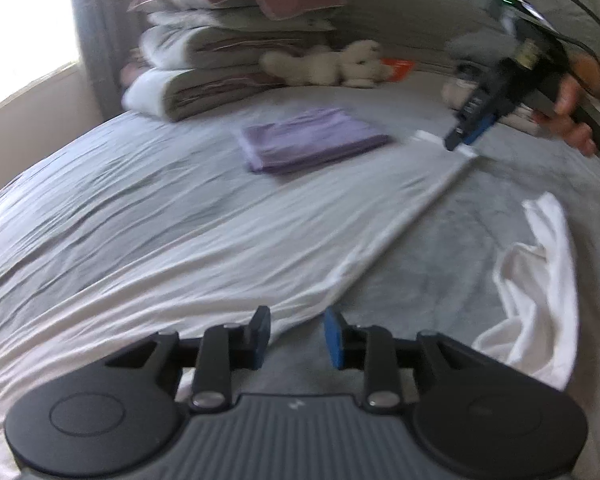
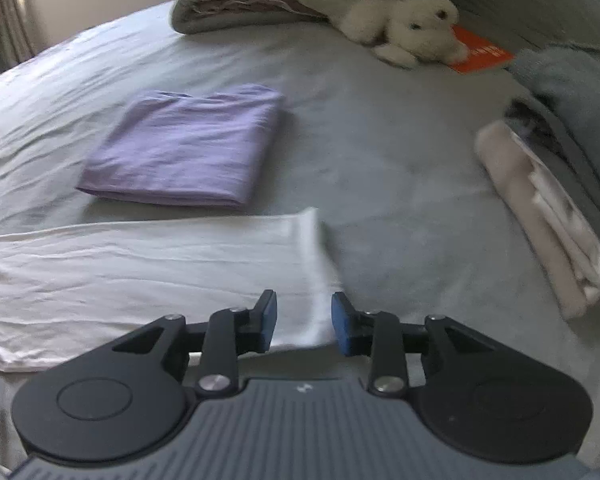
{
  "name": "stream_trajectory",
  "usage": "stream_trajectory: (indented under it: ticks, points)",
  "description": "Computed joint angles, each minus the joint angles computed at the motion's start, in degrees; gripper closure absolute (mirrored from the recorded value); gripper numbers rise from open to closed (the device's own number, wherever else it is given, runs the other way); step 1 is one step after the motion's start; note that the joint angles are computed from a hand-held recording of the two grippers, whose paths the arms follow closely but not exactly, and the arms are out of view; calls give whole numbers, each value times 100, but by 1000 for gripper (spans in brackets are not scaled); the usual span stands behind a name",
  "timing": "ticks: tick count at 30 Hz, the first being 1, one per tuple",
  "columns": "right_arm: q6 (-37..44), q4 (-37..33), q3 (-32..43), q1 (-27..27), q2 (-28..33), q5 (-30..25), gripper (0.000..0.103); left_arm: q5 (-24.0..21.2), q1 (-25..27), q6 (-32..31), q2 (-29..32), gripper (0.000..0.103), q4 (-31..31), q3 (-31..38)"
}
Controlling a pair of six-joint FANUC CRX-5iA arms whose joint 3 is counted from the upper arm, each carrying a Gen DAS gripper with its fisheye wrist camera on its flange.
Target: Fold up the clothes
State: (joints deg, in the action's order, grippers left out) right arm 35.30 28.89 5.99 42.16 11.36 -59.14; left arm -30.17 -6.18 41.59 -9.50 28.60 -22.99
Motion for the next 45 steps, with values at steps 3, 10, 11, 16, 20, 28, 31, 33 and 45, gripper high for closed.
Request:
stream_trajectory:
  ticks: [3, 10, 11, 16, 20, 28, 31, 33, 45]
  points:
    - [231, -131, 75, 73, 27, 229, 67, -133, 220, 784, -118, 72, -491, 138]
    - [1099, -1001, 415, 191, 95, 785, 67, -659, 903, 2255, -385, 72, -1288, 446]
    - [1260, -1199, 501, 202, 122, 816, 67, -799, 982, 2484, -425, 72, -1464, 517]
    - [2259, -2328, 1037, 290, 328, 867, 67, -1330, 1184, 3471, -621, 72, -2413, 788]
    - [3020, -3265, 1501, 325, 537, 693, 67, -1452, 1376, 4013, -814, 72, -2832, 697]
    - [4311, -4984, 2415, 288, 1059, 102, 67, -1852, 1901, 5352, -1112, 72, -3450, 636]
    - [4516, -5464, 2699, 261, 1254, -70, 67, -2054, 2164, 5772, -1276, 72, -3492, 616]
    - [4595, -5526, 2827, 312, 1373, -94, 67, -2134, 2277, 6051, -1389, 72, -3603, 603]
    - [4917, -5607, 2908, 551, 1642, 438, 67, -2007, 3347, 6558, -1616, 73, -2372, -17]
